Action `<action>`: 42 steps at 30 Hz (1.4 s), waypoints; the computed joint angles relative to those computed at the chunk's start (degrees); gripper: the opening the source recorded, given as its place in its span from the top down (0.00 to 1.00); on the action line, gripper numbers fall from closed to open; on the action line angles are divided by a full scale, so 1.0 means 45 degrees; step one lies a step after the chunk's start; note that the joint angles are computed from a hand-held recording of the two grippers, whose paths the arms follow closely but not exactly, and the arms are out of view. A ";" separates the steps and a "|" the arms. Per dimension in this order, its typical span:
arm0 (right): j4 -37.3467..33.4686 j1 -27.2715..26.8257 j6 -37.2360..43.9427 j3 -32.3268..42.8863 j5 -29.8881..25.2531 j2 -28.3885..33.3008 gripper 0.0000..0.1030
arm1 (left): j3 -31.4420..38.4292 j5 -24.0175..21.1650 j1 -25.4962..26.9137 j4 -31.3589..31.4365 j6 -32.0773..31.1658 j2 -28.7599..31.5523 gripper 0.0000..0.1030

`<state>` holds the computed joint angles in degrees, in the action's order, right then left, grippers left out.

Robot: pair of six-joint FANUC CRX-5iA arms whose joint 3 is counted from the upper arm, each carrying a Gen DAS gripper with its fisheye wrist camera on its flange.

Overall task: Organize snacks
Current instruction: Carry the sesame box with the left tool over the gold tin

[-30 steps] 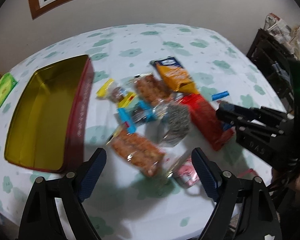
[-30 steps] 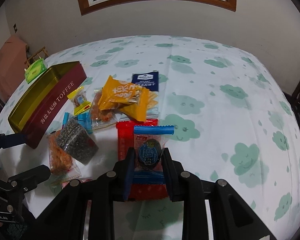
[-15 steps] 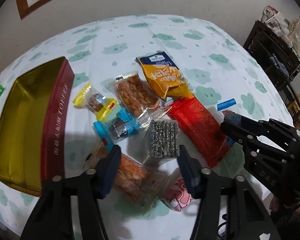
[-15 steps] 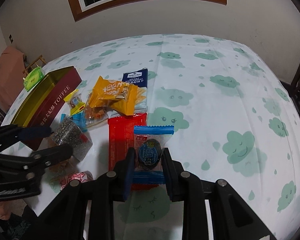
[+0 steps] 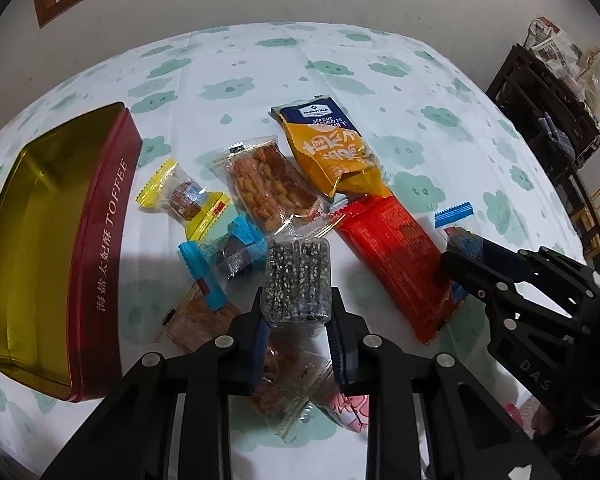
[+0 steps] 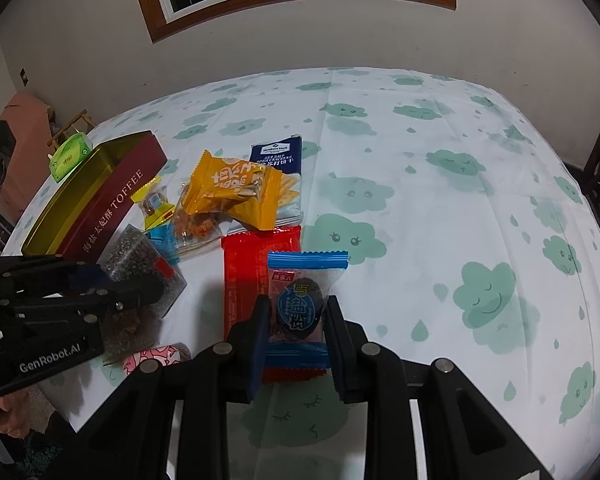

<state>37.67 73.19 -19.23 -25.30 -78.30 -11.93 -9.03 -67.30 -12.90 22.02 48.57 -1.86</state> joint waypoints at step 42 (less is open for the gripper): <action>0.0395 -0.0244 0.0520 0.1652 -0.0871 0.1286 0.74 | 0.1901 0.0420 0.4030 -0.0185 -0.0337 0.0605 0.77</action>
